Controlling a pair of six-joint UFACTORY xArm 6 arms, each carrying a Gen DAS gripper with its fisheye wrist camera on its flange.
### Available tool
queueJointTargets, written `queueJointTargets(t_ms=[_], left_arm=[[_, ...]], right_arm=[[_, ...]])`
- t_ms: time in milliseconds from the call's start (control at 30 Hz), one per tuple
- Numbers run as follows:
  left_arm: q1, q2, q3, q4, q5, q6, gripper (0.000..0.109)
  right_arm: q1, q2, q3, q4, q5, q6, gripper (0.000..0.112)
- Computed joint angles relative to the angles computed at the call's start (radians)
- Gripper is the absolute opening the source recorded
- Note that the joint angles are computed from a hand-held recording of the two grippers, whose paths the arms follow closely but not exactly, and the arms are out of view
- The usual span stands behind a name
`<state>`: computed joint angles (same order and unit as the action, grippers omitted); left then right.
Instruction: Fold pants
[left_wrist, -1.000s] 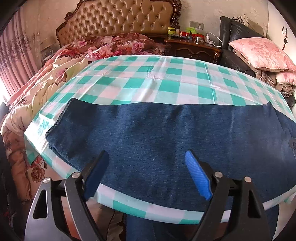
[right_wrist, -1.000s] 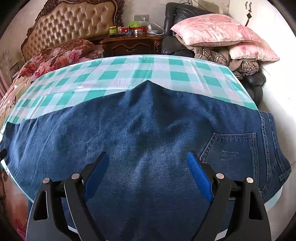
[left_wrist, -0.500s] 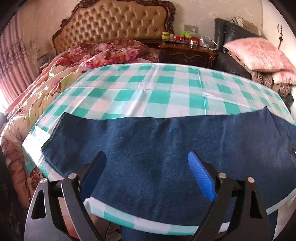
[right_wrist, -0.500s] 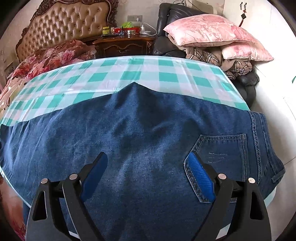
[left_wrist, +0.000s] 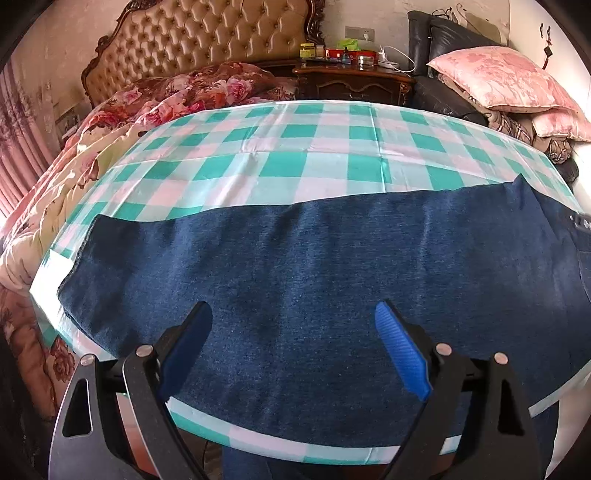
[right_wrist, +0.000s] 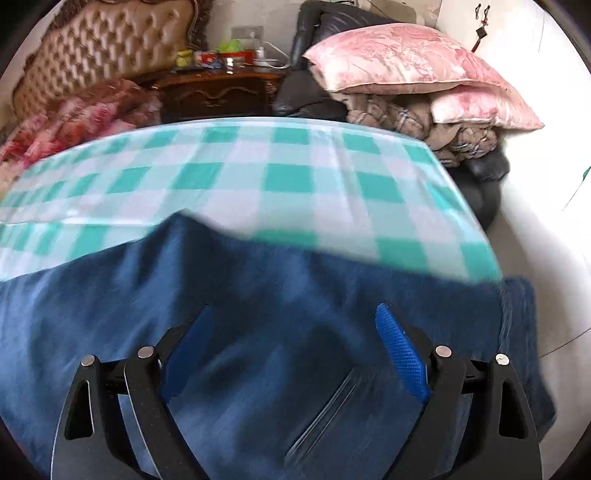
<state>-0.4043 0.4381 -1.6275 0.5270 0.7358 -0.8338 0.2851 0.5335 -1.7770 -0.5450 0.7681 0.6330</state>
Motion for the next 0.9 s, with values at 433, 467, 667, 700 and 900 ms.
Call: queueJointTargets(t_ms=[433,467,667,700,900], left_arm=[[0.109,0.043,0.02,-0.017,-0.039,0.023,0.074],[0.13,0.06,0.012,-0.015,-0.041,0.045,0.068],[0.265,0.071,0.058,-0.05,-0.166,0.086,0.068],[0.285,0.08,0.038,0.009,-0.125,0.031,0.067],[0.343,0.082,0.071,-0.024,-0.301,0.092,0.056]], right_arm=[[-0.115,0.08,-0.069,0.009,-0.011,-0.005,0.085],[-0.112,0.071,-0.06,-0.023,-0.009,0.028,0.085],[-0.098,-0.113,0.156,-0.121,-0.084,0.208,0.085],[-0.089,-0.152,0.205,-0.136,-0.102,0.215,0.085],[-0.067,-0.244,0.334,-0.172,-0.04,0.28,0.085]])
